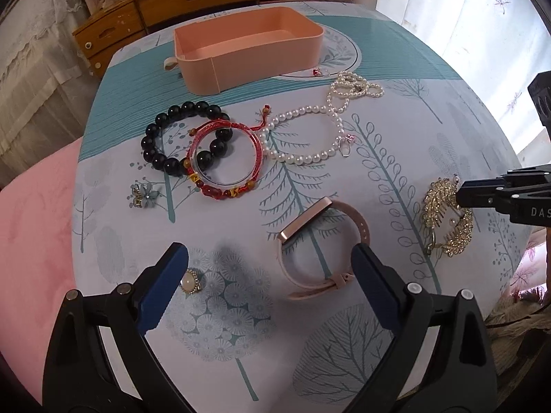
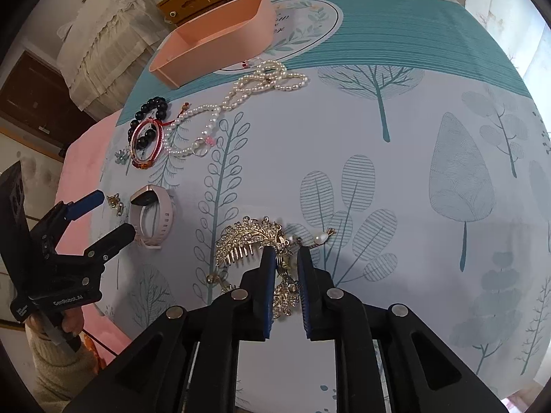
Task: Organize jewelry
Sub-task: 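Lift the gold clip with the right gripper while the left gripper grasps the pink watch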
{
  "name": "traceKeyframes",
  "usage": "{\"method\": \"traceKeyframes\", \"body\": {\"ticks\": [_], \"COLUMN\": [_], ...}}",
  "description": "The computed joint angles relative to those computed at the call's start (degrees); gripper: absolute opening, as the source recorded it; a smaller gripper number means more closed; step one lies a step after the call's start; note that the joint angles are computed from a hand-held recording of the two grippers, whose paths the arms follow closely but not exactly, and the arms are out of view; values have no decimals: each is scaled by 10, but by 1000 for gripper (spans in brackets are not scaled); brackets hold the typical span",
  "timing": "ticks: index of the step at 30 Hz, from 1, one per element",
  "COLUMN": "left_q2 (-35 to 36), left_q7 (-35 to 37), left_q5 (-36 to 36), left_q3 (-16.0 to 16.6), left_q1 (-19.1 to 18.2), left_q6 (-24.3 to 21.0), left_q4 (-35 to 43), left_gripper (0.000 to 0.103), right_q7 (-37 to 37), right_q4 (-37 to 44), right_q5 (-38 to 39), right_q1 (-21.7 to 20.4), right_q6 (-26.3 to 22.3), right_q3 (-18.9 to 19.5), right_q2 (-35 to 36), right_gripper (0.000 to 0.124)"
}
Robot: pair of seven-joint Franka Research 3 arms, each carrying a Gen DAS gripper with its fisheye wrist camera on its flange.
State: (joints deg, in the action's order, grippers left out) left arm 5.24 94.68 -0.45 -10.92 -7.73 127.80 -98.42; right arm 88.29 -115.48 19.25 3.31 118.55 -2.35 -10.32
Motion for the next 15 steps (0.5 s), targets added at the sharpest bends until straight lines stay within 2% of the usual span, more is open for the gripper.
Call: {"method": "traceKeyframes", "body": {"ticks": [2,4,6,12,14,15], "left_q2": [15,31,45,43,41,40], "left_q7": [-11,-21,-23,-35,-45,-45], "left_q5": [8,8,-5,-9,4,6], "left_q3": [1,1,0,-1,-1,-1], "left_q1": [-1,1,5,8,5,4], "left_q6": [-22,-51,-82,-87,-87,-84], "left_q4": [18,40,59,56,54,52], "left_gripper": [93,75,64,62,58,50], "right_q7": [0,-1,-2,-3,-13,-16], "right_q4": [0,-1,-1,-1,0,1], "right_q5": [-1,2,-2,-46,-45,-48], "right_q1": [-1,-2,-2,4,9,10], "right_q6": [-3,-5,-5,2,-6,-12], "right_q3": [-1,-2,-1,12,11,12], "right_q2": [1,0,-1,-4,-3,-1], "right_gripper": [18,19,20,20,21,22]}}
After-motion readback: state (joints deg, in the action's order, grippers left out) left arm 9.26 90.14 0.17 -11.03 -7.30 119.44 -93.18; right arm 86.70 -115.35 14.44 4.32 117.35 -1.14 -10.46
